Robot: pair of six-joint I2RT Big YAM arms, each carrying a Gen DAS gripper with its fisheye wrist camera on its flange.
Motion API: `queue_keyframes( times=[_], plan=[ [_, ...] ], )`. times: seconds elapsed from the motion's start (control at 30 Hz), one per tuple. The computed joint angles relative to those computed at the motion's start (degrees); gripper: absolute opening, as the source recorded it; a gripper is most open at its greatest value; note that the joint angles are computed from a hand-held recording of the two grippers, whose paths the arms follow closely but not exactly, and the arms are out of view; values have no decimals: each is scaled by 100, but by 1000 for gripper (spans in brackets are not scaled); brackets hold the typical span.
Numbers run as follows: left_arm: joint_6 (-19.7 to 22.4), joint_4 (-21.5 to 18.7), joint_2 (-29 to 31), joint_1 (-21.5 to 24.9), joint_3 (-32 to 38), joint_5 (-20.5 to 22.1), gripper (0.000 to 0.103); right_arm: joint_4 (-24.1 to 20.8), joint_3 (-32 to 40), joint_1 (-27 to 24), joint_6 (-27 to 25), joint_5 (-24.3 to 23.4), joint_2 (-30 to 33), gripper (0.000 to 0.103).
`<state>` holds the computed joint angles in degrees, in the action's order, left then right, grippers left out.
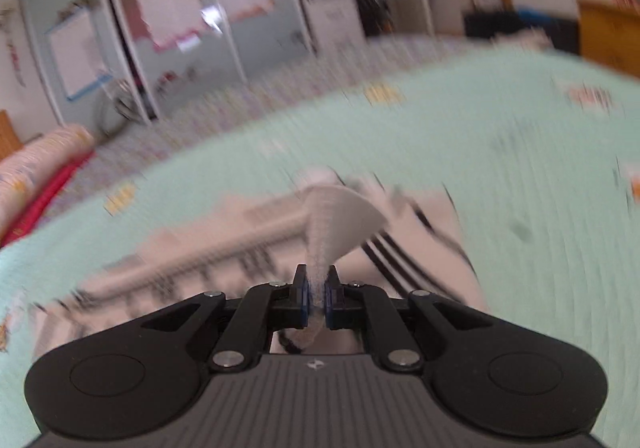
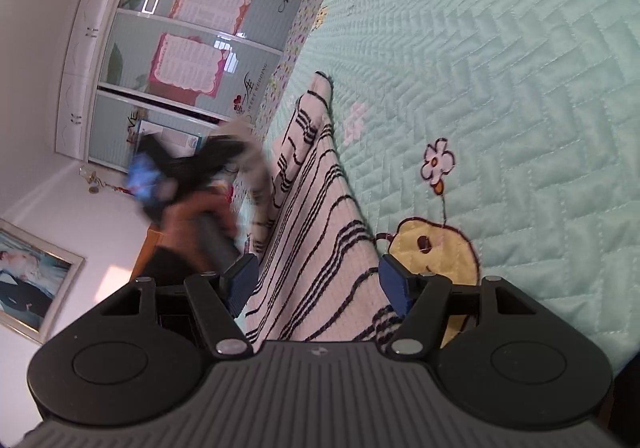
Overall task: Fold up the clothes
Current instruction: 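Carry the held cuff with the left gripper across onto the sweater body, then open the left gripper to lay the sleeve on the body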
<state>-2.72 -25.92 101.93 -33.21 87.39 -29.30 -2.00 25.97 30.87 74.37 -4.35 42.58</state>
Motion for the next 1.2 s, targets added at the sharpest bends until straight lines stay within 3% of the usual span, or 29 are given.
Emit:
queue_keyframes(
  times=[0.17,0.3,0.4,0.5,0.63,0.83,0.93,1.2],
  plan=[
    [503,488,-54,3,-399,-76,13,214,-122,-184,335,-210,-56,67],
    [901,605,-116,-78,-439,-300,50,343,-130,-201,445,-329,27,67],
    [1254,811,-305,-171,-670,-321,53,340,-102,-197,431,-321,87,67],
    [1200,839,-520,-361,-863,-245,54,311,-83,-152,445,-269,119,67],
    [683,663,-775,-358,-1068,184,55,352,-71,-140,460,-291,195,67],
    [-332,450,-1447,-119,-1766,476,55,512,-85,-118,380,-306,191,67],
    [-513,392,-1867,69,-2215,243,55,529,-63,-99,314,-343,211,67],
    [-1965,-165,-2653,1116,-3045,159,55,389,37,97,101,-202,344,67]
  ],
)
